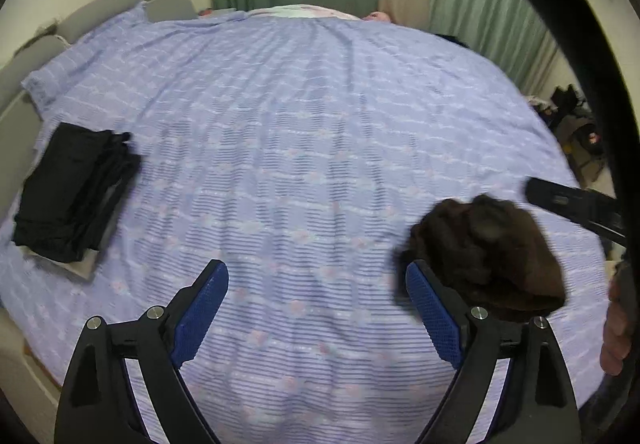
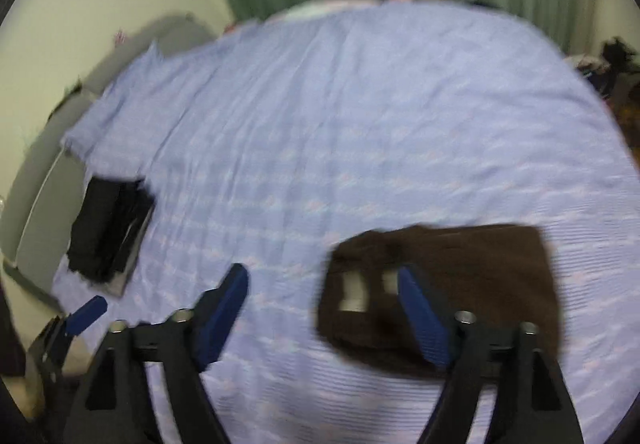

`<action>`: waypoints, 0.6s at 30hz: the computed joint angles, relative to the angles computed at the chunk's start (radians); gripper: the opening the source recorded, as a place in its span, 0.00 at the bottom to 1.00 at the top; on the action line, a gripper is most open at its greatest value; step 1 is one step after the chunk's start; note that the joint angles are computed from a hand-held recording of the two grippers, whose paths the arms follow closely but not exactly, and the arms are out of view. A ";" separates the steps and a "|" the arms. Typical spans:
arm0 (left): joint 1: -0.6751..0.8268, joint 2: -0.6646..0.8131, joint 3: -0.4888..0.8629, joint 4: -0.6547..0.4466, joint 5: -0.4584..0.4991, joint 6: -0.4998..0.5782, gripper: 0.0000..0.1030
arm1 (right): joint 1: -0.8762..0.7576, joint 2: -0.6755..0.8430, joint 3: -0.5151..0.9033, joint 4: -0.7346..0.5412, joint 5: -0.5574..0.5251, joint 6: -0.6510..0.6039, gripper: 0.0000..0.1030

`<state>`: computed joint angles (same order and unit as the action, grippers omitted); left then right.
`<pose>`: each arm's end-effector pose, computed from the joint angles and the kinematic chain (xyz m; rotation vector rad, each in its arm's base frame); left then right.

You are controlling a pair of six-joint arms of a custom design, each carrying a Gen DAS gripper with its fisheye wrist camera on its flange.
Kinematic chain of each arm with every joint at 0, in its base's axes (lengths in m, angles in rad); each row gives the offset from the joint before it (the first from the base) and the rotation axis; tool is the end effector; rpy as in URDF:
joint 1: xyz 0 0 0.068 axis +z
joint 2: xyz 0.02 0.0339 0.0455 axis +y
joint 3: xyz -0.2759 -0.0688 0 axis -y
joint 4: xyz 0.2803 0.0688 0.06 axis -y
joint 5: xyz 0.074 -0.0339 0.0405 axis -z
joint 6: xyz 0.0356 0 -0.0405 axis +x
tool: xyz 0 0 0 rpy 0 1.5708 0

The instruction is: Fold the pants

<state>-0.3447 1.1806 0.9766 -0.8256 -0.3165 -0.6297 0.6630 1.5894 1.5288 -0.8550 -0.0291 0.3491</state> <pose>0.2459 -0.0765 0.2782 -0.4684 2.4791 0.0281 0.2952 0.2318 0.3454 -0.4103 2.5119 0.4517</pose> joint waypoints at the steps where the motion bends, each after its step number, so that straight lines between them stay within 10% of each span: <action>1: -0.021 0.017 0.014 0.017 0.014 -0.009 0.91 | -0.041 -0.053 -0.046 0.010 0.021 -0.008 0.82; 16: -0.156 0.759 0.567 0.109 0.160 -0.080 0.91 | -0.569 -0.067 -0.381 0.130 -0.094 -0.060 0.82; 18: -0.139 0.806 0.587 0.095 0.186 -0.115 0.74 | -0.573 -0.050 -0.388 0.143 -0.117 -0.064 0.82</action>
<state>-0.4840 1.9868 1.5637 -0.7305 -0.1309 -0.7448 0.0905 1.5397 1.1409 -0.7117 -0.1459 0.2847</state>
